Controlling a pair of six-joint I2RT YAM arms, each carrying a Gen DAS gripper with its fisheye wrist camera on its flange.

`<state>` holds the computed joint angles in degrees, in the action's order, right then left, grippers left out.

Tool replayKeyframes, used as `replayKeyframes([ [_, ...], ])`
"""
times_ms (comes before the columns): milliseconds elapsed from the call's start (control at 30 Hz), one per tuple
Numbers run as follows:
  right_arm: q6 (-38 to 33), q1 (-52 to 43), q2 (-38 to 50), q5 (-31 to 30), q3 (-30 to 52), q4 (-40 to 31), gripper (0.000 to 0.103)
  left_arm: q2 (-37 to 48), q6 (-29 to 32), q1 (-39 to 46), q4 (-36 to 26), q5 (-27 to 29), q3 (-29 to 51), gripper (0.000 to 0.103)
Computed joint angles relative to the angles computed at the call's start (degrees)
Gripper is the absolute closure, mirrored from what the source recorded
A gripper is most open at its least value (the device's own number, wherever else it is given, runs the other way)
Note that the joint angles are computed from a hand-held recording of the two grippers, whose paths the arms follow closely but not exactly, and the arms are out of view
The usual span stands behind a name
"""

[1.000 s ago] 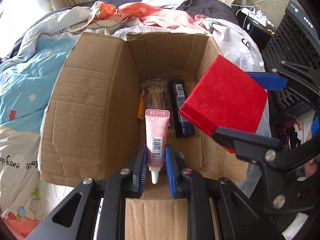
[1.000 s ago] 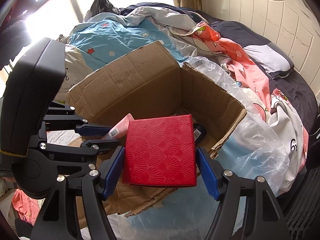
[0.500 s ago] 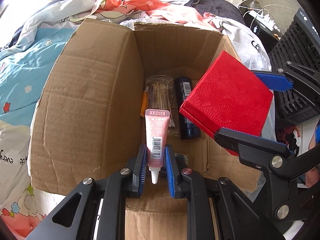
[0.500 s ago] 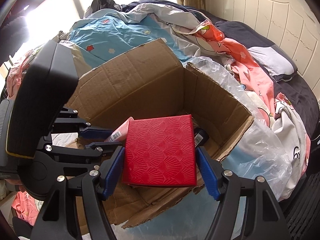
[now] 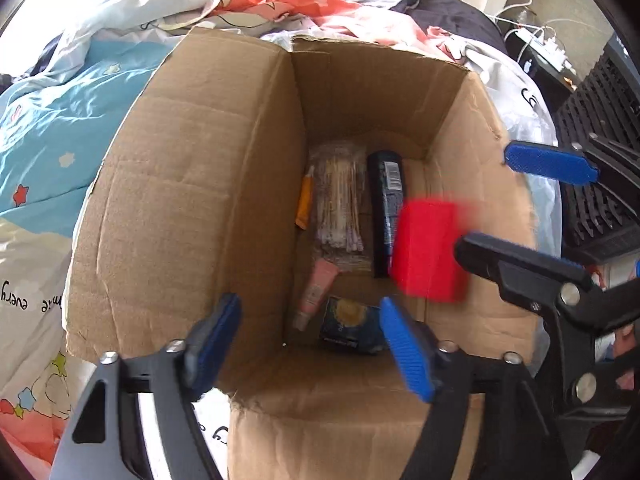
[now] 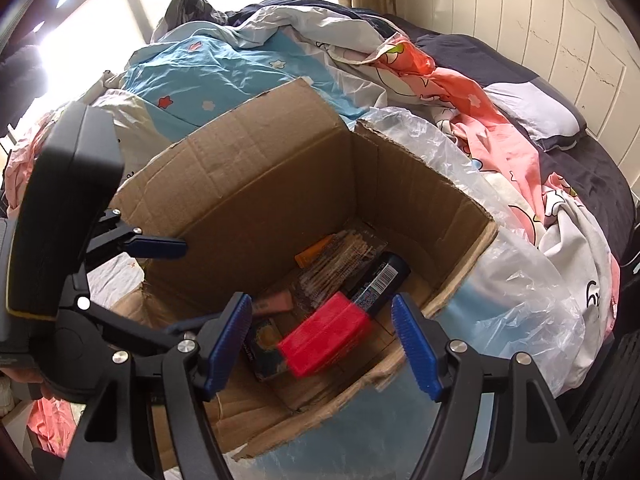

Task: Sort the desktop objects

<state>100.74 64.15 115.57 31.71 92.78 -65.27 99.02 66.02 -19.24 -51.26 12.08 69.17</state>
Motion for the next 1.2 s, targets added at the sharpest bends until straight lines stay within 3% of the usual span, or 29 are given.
replayKeyframes([
  [167, -0.1, 0.0, 0.6, -0.5, 1.1, -0.9, 0.034, -2.4, 1.6, -0.6, 2.5, -1.1, -3.3, 0.015],
  [567, 2.6, 0.9, 1.4, -1.1, 2.8, -2.8, 0.032, -3.1, 2.7, 1.2, 0.3, 0.2, -3.0, 0.001],
  [600, 3.0, 1.0, 1.4, -1.1, 3.0, -3.1, 0.029, -3.1, 2.5, 1.4, 0.1, 0.2, -2.9, 0.001],
  [633, 3.3, 1.1, 1.4, -1.0, 3.0, -3.2, 0.015, -3.1, 2.2, 1.5, -0.1, 0.3, -2.7, 0.001],
  [667, 3.7, 1.2, 1.3, -0.8, 3.0, -3.3, 0.011, -3.2, 1.8, 1.6, -0.2, 0.5, -2.5, 0.001],
  [733, 4.5, 1.3, 1.3, -0.7, 3.3, -3.9, 0.011, -3.6, 1.6, 1.9, -0.1, 0.5, -2.6, 0.0],
  [833, 5.7, 1.5, 1.3, -0.9, 3.5, -4.6, 0.0, -4.5, 1.8, 2.4, 0.1, 0.5, -2.8, 0.0],
  [1200, 5.2, 1.9, 3.8, -1.6, 9.0, -8.2, 0.0, -6.2, 3.5, 4.7, -2.3, 1.5, -2.0, 0.0],
])
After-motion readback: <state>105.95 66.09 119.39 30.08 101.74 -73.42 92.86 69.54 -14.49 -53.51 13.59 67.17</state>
